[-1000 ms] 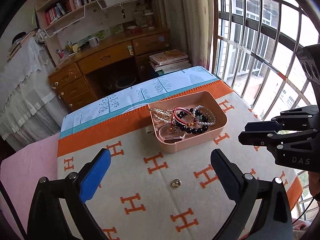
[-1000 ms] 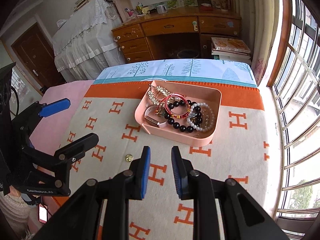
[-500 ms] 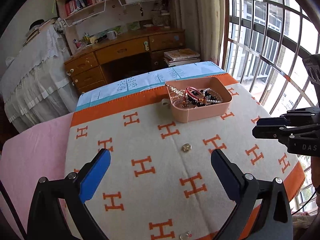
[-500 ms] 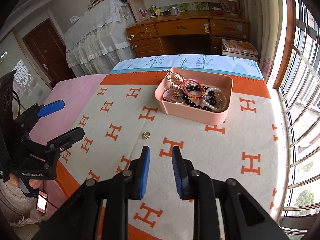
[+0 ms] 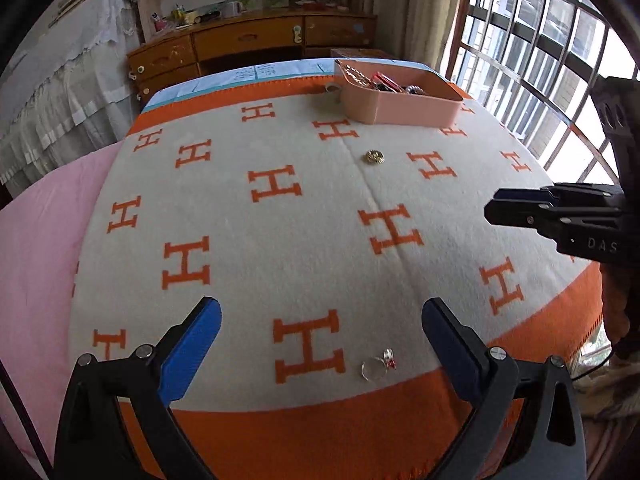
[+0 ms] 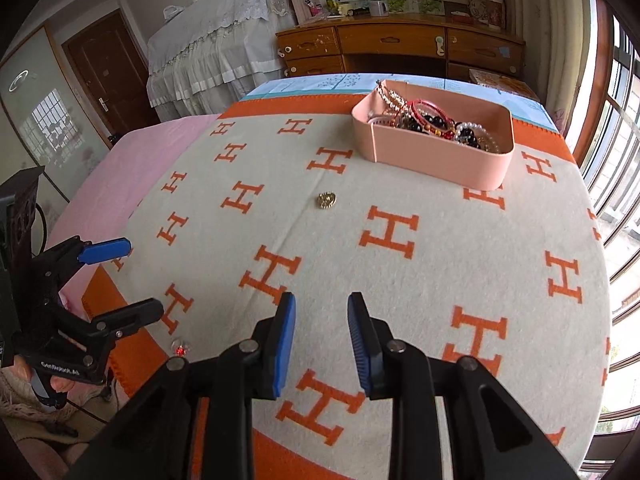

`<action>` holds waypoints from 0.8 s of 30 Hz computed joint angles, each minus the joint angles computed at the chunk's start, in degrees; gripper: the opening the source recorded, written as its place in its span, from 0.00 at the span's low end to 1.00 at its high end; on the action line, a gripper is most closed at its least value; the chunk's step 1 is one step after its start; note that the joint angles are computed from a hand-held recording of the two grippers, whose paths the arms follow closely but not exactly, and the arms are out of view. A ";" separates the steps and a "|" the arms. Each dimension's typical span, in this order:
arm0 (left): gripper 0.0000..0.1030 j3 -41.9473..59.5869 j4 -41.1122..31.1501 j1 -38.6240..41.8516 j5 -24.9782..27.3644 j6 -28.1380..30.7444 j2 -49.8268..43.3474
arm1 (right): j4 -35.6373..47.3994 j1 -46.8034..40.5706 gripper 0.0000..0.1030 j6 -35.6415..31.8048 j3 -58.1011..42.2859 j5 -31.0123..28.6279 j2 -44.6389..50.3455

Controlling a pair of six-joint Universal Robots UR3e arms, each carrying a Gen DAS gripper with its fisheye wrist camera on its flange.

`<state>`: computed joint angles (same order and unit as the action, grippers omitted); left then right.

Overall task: Organize jewelry
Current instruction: 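Withdraw both open tools from the tray toward the last loose pieces, then grasp the red-stone ring with the left tool while the right tool grasps the gold round stud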

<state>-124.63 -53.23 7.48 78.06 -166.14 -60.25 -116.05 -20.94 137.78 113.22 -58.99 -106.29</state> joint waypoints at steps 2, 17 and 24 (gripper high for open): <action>0.97 -2.99 -0.36 0.55 -1.72 3.02 3.32 | 0.06 -0.37 0.26 -0.69 1.53 -0.12 -0.46; 0.61 -8.71 -2.28 4.37 -6.94 19.01 5.28 | -1.44 -1.65 0.26 -2.49 7.94 0.04 -4.20; 0.56 -8.25 -0.95 6.66 -8.94 20.65 2.83 | -4.09 -0.08 0.26 -2.08 9.11 -1.19 -4.34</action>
<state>-132.88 -54.18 14.13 69.12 -145.48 -57.42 -120.14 -21.02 135.70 122.33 -60.18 -110.63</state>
